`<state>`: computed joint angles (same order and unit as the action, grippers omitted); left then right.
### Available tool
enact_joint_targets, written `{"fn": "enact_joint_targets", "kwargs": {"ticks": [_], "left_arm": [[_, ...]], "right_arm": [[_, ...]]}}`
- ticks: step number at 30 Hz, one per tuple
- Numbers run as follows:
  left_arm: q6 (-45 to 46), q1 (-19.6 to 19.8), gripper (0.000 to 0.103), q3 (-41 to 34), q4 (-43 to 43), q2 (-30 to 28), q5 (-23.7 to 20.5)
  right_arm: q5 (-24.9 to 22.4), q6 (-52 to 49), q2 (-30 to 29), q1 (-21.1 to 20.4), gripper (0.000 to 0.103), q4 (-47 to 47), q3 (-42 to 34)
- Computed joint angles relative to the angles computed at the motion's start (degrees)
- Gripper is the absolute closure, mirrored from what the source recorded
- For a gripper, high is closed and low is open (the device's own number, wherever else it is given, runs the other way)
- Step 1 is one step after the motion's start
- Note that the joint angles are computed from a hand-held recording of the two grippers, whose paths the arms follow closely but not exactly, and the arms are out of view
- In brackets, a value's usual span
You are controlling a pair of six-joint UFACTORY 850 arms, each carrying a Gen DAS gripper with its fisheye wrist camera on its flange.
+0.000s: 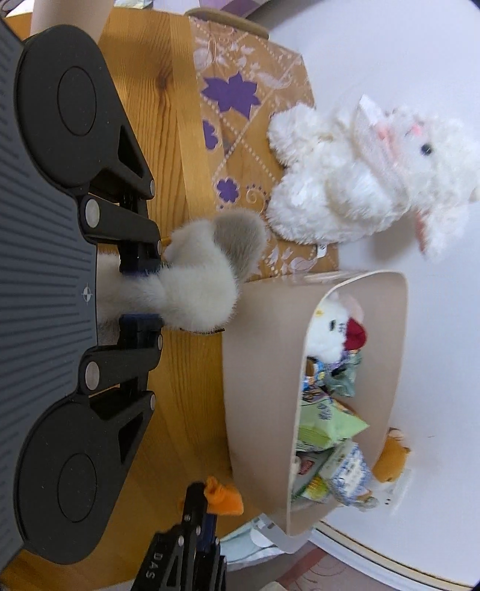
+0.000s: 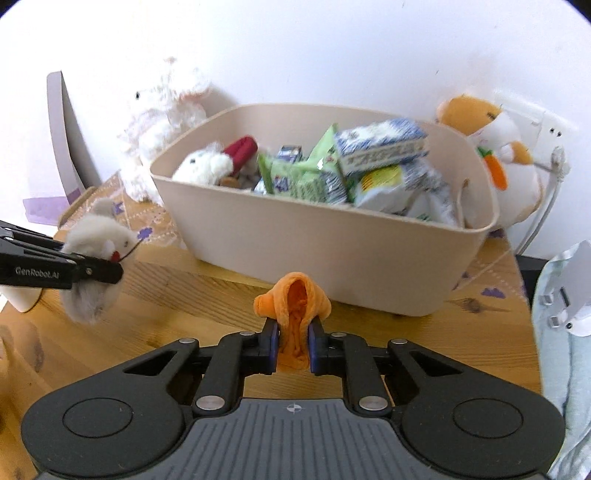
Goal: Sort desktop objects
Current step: 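Carry the pom-pom and orange cap into the basket and open both grippers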
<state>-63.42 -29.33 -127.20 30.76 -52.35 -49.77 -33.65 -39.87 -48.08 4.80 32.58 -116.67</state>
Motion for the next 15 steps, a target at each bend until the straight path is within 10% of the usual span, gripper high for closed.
{"fn": "enact_joint_targets", "kwargs": {"ticks": [9, 15], "left_arm": [[-2.9, -0.1, 0.086, 0.5, 5.3, 2.7, -1.0], [2.1, 0.5, 0.086, -12.6, 6.4, -3.2, -4.3]], "right_arm": [[-0.5, -3.0, 1.6, -1.9, 0.089, 1.3, -2.4], [-2.1, -1.2, -2.7, -2.5, 0.089, -0.1, -13.2]]}}
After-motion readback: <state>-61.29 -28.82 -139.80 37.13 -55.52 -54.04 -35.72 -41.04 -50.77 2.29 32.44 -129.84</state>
